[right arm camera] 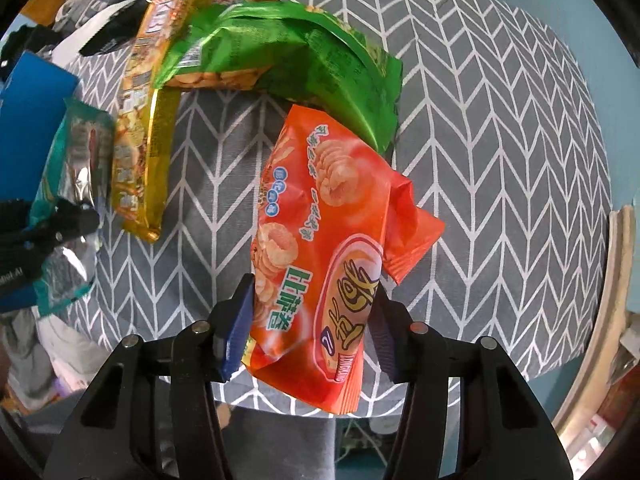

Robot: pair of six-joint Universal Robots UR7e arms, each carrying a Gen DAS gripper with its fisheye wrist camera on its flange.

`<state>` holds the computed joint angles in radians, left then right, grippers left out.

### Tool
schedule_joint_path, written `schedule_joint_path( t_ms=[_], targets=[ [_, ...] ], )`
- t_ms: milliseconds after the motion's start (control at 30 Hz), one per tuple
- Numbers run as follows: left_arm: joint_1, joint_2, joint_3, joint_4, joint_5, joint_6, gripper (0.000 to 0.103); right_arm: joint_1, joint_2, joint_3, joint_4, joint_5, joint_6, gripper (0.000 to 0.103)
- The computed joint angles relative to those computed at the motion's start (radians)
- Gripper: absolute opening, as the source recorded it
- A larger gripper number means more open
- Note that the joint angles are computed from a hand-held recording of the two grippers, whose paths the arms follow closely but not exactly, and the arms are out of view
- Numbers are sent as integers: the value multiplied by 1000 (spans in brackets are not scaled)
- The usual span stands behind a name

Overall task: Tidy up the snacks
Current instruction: 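Carry both bags over the box and open both tools to drop them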

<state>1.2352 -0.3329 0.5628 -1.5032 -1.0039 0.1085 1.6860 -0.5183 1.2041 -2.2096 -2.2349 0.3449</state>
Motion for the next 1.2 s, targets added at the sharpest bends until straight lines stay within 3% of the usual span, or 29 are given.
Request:
schedule_joint_path(
  t_ms=[267,633,1200],
  targets=[
    [-5,-67,98,-60,1,0,22,44,-32,22,-17,-21,-16,52],
    [-11,-147,134,-92,-2,13,21,96,-53,-5,14,-57,-68,52],
    [-44,-214,111,-151,6,32,21,159,64,-280,109,-37,-225,52]
  ],
)
